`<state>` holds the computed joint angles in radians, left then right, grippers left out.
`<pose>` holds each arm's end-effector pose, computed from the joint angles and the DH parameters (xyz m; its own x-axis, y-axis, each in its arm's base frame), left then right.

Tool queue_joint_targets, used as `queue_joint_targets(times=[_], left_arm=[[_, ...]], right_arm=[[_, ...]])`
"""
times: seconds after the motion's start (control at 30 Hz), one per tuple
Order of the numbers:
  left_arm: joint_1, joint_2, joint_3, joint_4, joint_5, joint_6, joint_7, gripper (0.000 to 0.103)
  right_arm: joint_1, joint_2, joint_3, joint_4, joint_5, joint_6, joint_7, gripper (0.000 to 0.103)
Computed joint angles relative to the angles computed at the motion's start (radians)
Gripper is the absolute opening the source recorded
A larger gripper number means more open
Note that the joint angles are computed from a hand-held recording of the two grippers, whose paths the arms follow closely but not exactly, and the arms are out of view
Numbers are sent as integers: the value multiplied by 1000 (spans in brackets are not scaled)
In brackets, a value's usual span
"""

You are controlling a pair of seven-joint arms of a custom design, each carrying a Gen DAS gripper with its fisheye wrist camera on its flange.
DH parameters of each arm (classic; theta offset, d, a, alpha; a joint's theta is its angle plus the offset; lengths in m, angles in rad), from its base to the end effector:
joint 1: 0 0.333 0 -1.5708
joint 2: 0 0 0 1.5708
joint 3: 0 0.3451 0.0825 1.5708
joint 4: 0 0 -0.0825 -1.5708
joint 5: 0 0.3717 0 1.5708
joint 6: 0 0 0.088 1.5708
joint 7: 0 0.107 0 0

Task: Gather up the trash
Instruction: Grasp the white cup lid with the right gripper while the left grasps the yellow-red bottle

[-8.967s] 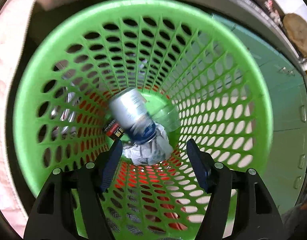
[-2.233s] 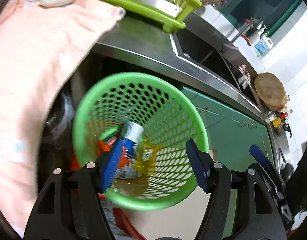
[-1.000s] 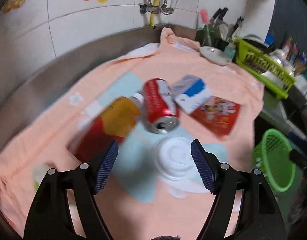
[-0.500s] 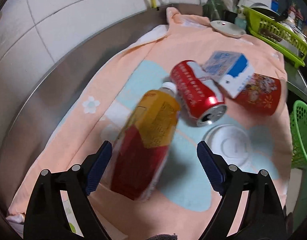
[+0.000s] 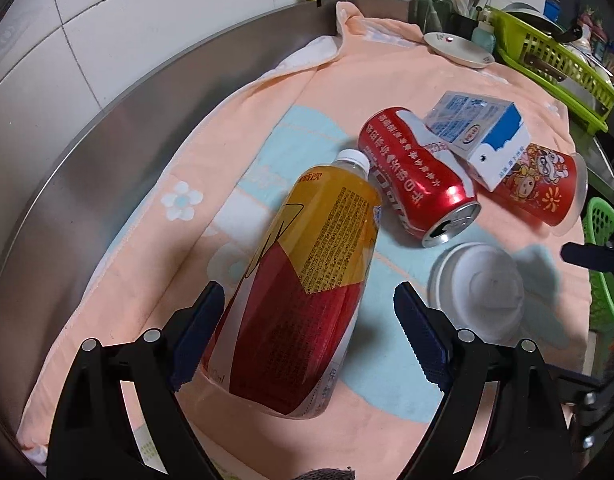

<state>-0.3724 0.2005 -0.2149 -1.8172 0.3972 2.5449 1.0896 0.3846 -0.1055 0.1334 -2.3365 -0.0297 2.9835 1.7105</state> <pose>0.5435 -0.3548 0.5224 -0.3337 -0.9407 -0.0611 -0.7732 0.3102 -0.5531 0.4562 0.2647 0.5036 0.4192 -0.9060 -0.0579 -0.6806 -0.2714 -0.6805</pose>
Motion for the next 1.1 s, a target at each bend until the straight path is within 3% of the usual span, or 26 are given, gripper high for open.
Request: queue_joint_targets(times=[0.07,0.33,0.73,0.83,1.1], left_arm=[[4,6,-1,5,-14,-3,11,86],[4,26,-2,30,-32,-29,56,88],[-28,104,15,150,-20,-143,81,87],[-42,105,29,152,19,-142,31,78],[-40,62,26,89,49,-98,-55,72]], right_arm=[[-34,28,20,20,-99,-9,82,89],[-15,108,-7,88,-115,-64,85,89],[-5,127,-12,86,-8,-45,-3,83],[-4,110,-11,61,23,-25,-18,83],[28,38,-17,-15,212,23,-149,83]])
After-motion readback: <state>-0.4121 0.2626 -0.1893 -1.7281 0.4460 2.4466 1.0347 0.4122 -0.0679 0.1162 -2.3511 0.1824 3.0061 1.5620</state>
